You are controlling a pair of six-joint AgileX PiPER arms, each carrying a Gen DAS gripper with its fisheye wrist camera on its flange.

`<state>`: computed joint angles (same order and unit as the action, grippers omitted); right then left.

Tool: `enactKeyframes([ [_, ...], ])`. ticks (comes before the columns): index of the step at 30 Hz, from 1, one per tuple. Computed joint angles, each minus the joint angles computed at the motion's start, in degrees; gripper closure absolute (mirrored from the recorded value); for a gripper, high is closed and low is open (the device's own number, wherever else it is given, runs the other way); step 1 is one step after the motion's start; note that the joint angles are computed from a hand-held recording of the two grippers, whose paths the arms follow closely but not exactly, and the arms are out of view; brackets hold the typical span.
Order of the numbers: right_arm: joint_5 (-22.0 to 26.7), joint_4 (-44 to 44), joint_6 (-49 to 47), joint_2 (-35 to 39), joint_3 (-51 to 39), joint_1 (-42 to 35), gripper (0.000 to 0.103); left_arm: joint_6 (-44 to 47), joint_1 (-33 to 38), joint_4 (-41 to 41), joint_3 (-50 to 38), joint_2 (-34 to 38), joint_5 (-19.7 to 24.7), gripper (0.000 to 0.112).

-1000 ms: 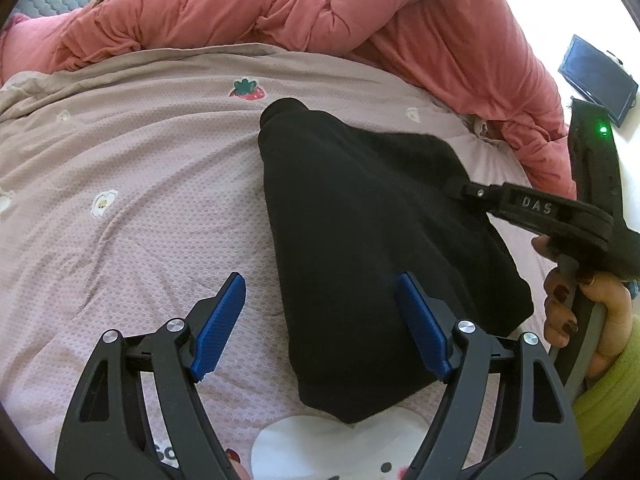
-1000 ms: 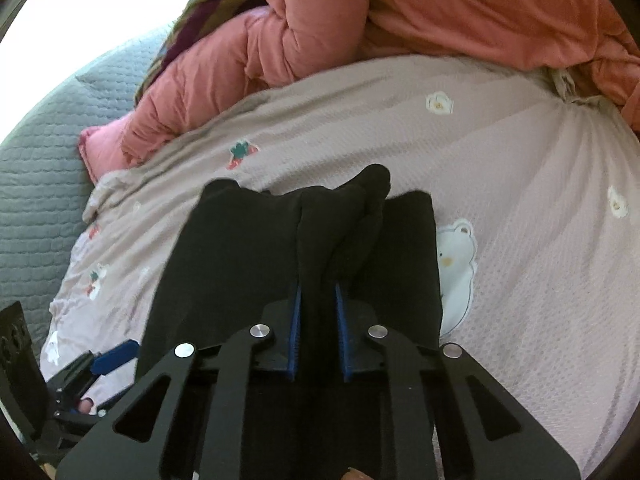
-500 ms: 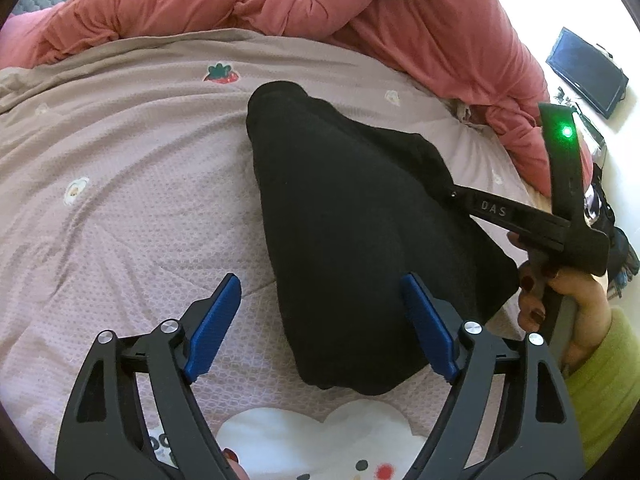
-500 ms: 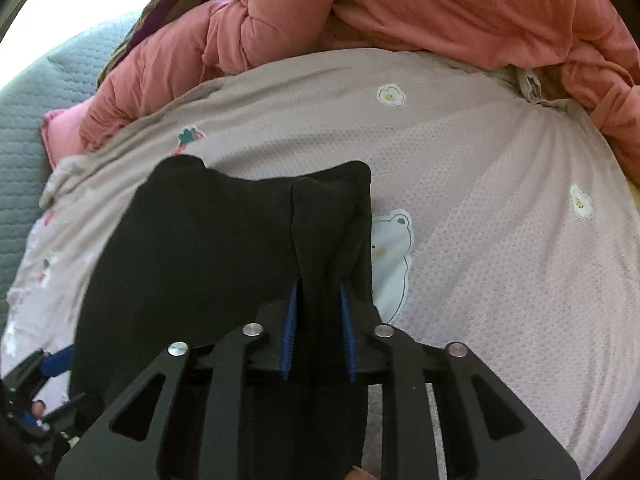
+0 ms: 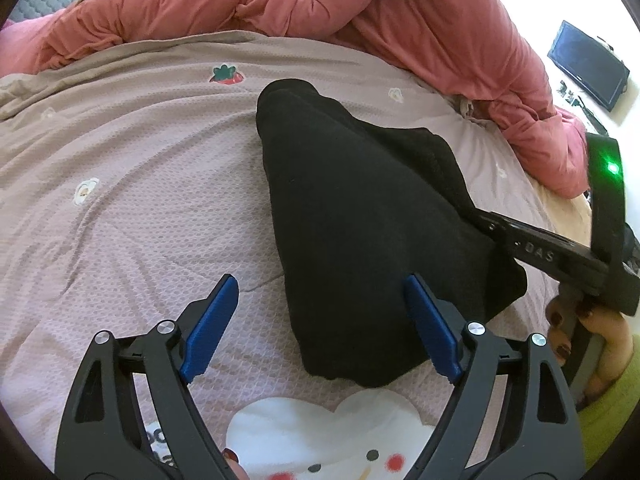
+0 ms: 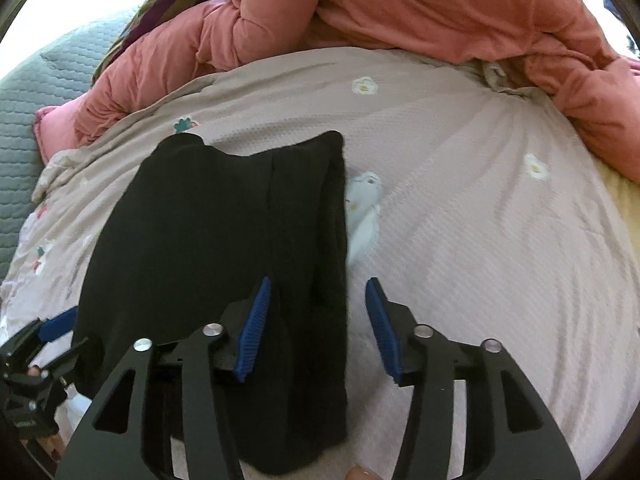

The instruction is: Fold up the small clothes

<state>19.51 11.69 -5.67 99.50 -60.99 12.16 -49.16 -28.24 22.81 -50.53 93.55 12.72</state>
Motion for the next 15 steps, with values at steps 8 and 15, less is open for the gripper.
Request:
enactKeyframes([
  [8, -3.6, -10.3, 10.7, -12.7, 10.6, -0.6, 0.017, -11.7, -3.1, 12.7, 1.1, -4.3, 5.2, 0.032],
  [15, -4.1, -7.3, 7.5, -22.4, 15.8, -2.4, 0.007, -20.4, -7.1, 22.5, 2.4, -8.7, 10.3, 0.02],
])
